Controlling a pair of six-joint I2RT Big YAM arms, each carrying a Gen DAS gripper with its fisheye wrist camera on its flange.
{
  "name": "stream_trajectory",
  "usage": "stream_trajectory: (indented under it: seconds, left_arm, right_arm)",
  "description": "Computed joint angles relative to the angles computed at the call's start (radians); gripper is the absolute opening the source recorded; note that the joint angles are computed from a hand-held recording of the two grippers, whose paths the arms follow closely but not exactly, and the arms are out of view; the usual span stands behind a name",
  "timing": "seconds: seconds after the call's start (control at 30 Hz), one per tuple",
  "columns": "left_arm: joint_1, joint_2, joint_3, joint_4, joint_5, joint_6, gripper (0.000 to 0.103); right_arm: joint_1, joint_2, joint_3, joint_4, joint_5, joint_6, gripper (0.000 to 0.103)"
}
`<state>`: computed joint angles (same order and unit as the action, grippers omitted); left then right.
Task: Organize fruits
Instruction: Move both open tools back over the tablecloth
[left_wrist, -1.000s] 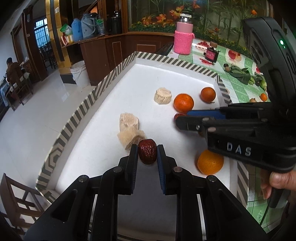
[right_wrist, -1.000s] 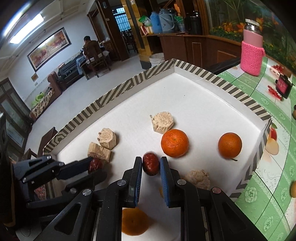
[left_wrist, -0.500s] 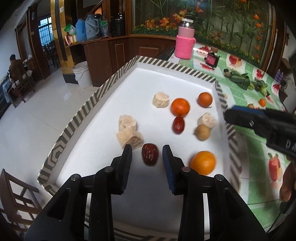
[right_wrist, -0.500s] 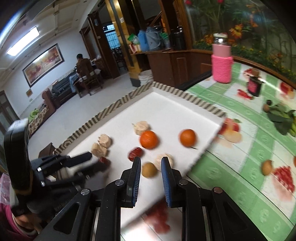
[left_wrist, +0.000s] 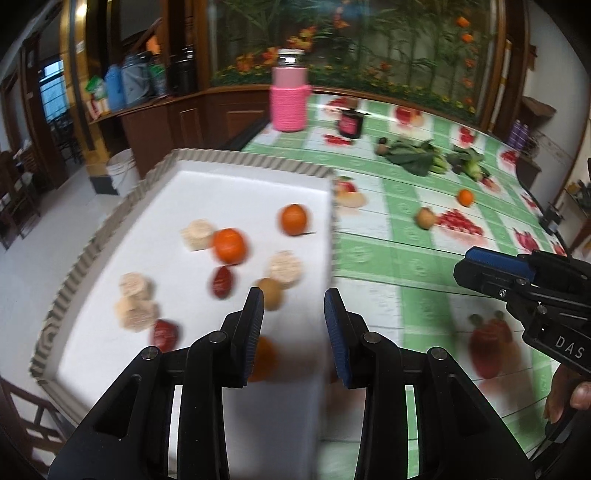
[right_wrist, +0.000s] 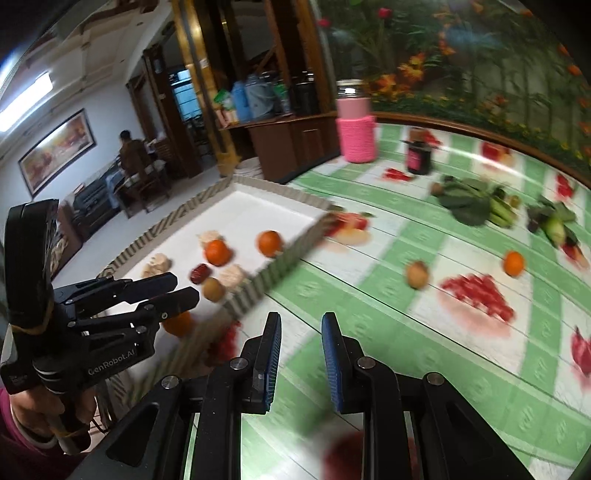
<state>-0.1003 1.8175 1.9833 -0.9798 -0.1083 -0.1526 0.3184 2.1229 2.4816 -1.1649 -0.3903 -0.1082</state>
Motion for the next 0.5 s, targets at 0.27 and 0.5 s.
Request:
stream_trajectory:
  seconds: [0.27, 0.5]
  left_arm:
    - [-0.050, 0.080, 0.127, -0.055, 0.072, 0.015, 0.034]
    - [-0.075, 0.171, 0.271, -0.131, 0.079, 0.029, 0.034]
  right_arm:
    - [-0.090, -0.107, -0.196, 0.060, 0.066, 0.007, 0.022]
    - [-0.153, -0.129, -0.239, 0.064, 0.120, 0.001, 0.022]
